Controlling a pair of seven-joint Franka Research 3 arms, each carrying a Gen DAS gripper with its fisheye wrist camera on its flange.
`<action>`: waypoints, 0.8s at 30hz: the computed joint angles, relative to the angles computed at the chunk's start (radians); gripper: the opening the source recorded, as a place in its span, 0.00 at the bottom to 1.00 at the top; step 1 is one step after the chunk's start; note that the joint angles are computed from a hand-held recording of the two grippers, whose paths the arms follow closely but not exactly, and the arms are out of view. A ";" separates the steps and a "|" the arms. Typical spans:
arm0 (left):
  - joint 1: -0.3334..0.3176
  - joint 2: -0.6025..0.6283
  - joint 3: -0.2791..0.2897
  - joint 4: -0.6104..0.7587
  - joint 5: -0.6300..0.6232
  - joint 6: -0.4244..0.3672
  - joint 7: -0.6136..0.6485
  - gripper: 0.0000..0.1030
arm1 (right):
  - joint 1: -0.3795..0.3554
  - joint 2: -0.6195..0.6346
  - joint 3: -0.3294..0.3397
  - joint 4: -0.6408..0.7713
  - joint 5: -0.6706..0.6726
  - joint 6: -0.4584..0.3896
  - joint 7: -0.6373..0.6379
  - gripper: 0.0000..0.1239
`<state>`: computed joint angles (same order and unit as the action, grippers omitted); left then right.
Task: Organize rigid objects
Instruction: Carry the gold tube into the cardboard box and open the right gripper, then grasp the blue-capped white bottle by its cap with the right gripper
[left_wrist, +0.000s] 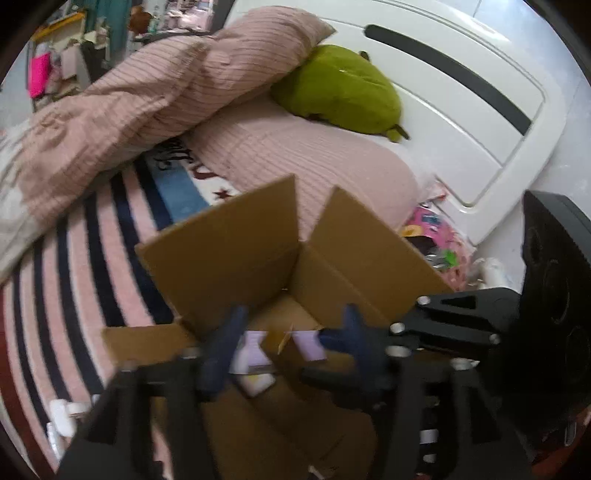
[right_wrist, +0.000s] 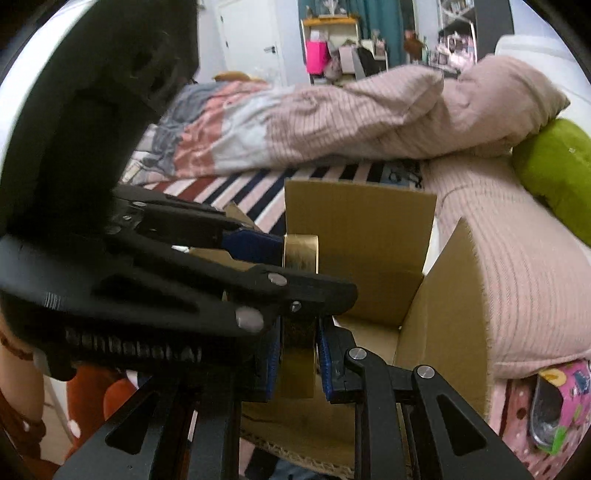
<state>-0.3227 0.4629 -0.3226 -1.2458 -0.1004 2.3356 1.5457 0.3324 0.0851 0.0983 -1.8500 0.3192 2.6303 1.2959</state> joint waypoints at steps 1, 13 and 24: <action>0.001 -0.022 0.008 -0.031 0.008 0.026 -0.011 0.66 | 0.003 -0.005 -0.002 -0.009 -0.019 0.007 0.014 0.14; 0.100 -0.422 0.065 -0.536 -0.054 0.322 -0.062 0.77 | 0.029 -0.040 0.019 -0.017 -0.045 0.054 0.044 0.31; 0.176 -0.739 0.191 -0.992 0.064 0.480 -0.292 0.80 | 0.134 0.100 0.091 0.159 0.069 0.051 -0.116 0.31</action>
